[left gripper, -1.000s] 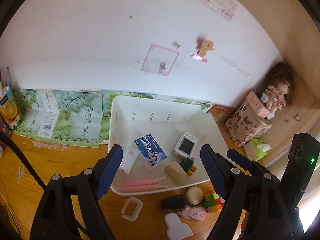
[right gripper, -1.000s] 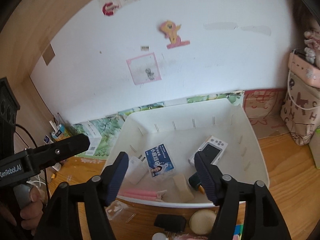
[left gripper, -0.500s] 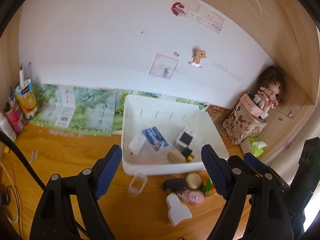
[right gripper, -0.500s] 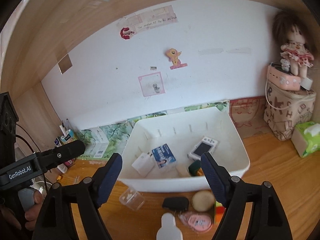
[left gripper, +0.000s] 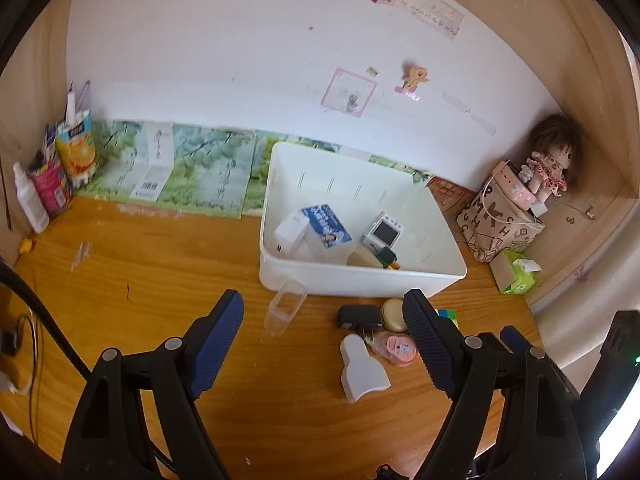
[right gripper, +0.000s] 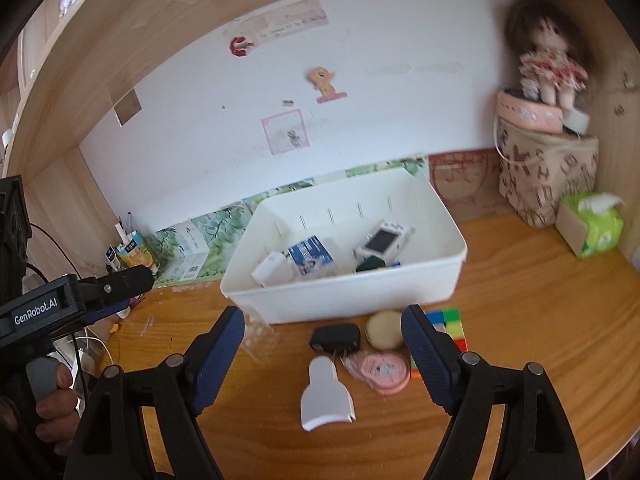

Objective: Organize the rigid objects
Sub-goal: 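Withdraw both grippers from the bin back over the remaining desk items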

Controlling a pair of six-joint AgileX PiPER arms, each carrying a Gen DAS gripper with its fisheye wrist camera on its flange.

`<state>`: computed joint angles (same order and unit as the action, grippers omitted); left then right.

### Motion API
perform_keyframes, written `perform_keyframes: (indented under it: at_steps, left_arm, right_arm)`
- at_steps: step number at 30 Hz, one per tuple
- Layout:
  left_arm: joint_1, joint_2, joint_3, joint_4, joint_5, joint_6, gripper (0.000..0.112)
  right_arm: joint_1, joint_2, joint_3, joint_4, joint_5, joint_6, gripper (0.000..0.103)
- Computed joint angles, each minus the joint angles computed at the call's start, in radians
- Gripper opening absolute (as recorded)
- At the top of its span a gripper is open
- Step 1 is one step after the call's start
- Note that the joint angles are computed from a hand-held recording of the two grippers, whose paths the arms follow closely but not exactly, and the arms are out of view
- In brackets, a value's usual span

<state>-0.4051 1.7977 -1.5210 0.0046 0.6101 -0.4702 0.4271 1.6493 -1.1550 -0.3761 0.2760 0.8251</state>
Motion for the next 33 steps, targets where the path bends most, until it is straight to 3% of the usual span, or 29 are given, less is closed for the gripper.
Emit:
perform_keyframes:
  at_steps: [3,8,15,21,33]
  left_arm:
    - [-0.017,0.009,0.003,0.013,0.027,-0.054,0.084]
    - [-0.039,0.011,0.016,0.011,0.047,-0.125,0.084]
    - [-0.100,0.071,-0.042,0.076,0.132,-0.303,0.084]
    - [-0.153,0.151,-0.143,0.096,0.220,-0.421,0.084]
    - [-0.226,0.328,-0.373,0.076,0.421,-0.567,0.087]
  right_arm:
    - [-0.024,-0.007,0.024,0.134,0.009,-0.145,0.081]
    - [-0.093,-0.018,0.060,0.491,0.028,-0.529,0.081]
    - [-0.236,0.018,0.026,0.907,0.172,-1.020,0.081]
    - [-0.335,0.079,-0.037,1.025,0.312,-1.235,0.081]
    - [-0.445,0.213,-0.200,0.998,0.557,-1.431,0.081]
